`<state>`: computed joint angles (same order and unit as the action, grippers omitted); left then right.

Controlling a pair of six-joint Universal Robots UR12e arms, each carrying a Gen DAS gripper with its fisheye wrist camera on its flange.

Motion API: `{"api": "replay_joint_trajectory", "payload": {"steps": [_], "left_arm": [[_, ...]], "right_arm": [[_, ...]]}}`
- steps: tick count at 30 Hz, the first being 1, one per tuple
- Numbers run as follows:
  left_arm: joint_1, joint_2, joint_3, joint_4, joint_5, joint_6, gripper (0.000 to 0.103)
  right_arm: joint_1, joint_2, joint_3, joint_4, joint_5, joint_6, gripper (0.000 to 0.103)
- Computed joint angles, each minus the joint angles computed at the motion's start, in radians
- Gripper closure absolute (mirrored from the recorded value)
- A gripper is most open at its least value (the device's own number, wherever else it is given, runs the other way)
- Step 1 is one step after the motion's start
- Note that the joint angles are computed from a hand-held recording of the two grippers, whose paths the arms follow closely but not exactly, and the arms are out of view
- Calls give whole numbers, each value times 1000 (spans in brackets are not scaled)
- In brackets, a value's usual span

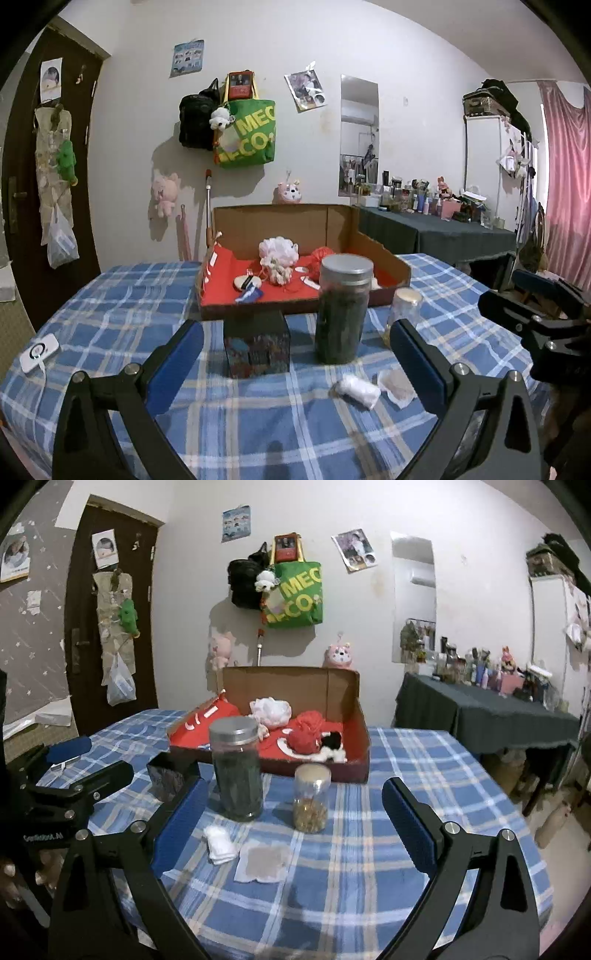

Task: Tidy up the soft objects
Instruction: 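Lift both tools out of the box back over the table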

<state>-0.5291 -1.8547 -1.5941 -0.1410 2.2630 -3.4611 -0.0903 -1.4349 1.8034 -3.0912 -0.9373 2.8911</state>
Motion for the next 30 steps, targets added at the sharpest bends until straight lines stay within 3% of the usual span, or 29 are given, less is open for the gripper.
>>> {"api": "replay_joint_trajectory", "payload": {"steps": [4, 15, 30], "left_arm": [[-5, -8, -15, -3, 22, -18, 0], [-2, -21, -37, -111, 11, -120, 0], [13, -19, -39, -210, -24, -192, 0]], "right_arm": [[9, 8, 18, -5, -36, 15, 6], [25, 27, 38, 104, -114, -6, 6], [30, 40, 29, 172, -125, -24, 6]]}}
